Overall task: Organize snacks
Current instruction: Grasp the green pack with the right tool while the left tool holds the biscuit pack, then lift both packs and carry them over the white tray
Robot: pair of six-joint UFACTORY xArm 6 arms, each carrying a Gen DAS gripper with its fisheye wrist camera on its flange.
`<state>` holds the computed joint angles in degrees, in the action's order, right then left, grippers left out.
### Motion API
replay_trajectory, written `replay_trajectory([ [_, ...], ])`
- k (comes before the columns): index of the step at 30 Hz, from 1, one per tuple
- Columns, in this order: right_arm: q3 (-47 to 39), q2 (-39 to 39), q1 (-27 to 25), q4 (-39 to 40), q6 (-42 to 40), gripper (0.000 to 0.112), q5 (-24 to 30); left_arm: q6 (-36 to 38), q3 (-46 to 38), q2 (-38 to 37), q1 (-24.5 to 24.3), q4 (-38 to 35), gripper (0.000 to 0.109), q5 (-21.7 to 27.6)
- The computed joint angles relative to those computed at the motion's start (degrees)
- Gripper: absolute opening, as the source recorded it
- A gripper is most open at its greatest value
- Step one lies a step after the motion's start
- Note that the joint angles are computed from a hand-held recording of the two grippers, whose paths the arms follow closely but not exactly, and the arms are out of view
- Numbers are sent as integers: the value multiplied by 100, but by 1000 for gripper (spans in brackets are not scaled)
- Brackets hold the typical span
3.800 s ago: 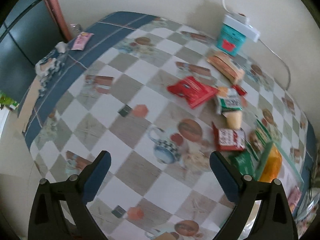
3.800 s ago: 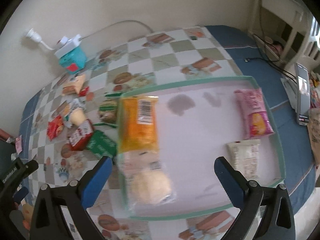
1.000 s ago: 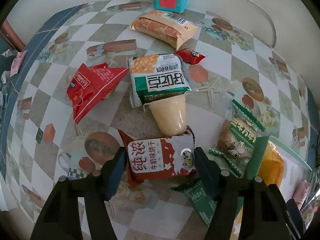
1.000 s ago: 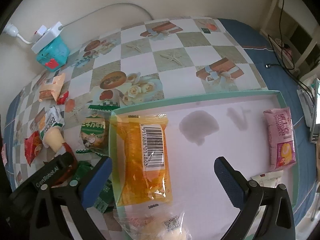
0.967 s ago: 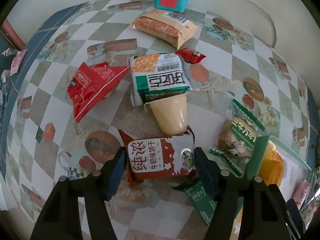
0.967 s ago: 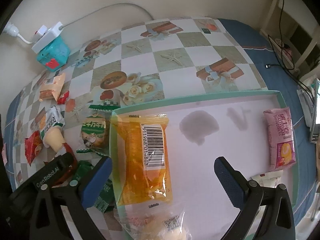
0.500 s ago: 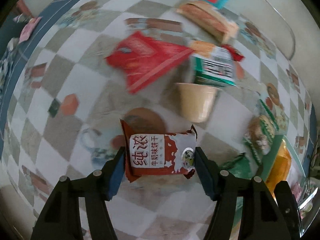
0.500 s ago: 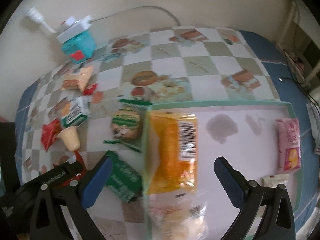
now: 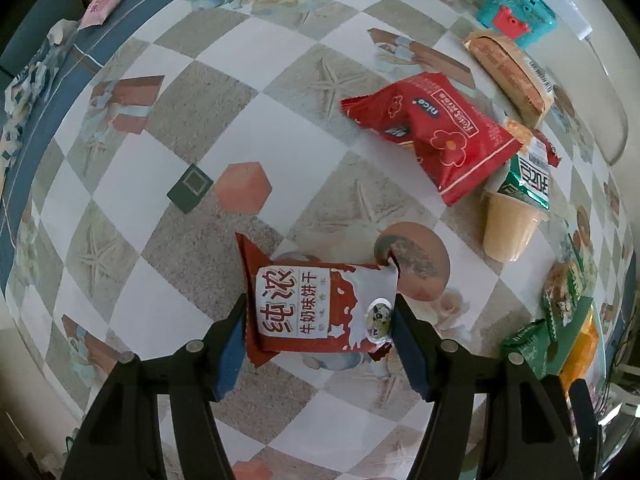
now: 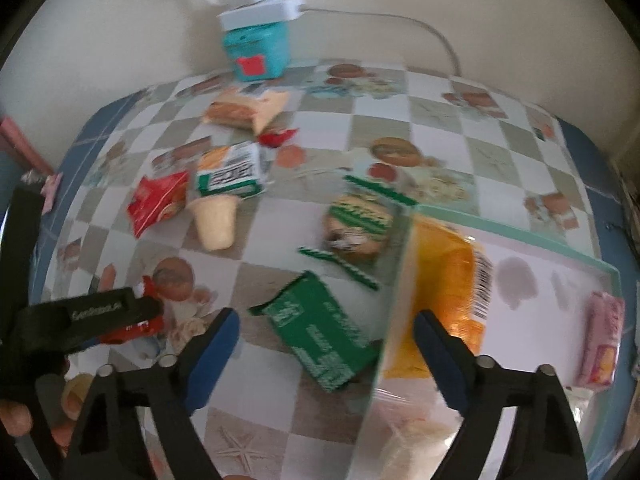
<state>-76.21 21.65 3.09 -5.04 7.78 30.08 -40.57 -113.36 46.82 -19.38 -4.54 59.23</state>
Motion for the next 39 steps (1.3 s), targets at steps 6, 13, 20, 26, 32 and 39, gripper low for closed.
replay_trajectory([
  [6,-58,162,112,-105,-185,74,-47,-23,-78,73,-8,65,68,19],
  [13,-155,384,155,-551,-27,69,-15,-36,-262,178,18,91,68,109],
  [20,-238,429,139,140,-567,65,208,-60,-252,164,16,93,68,109],
  [26,-245,388,182,710,-990,57,329,-48,-258,169,17,97,68,109],
  [32,-377,585,262,-139,-390,43,477,-79,-222,162,3,163,69,81],
  [39,-305,487,311,-314,-275,43,313,-45,-216,89,-14,227,63,36],
])
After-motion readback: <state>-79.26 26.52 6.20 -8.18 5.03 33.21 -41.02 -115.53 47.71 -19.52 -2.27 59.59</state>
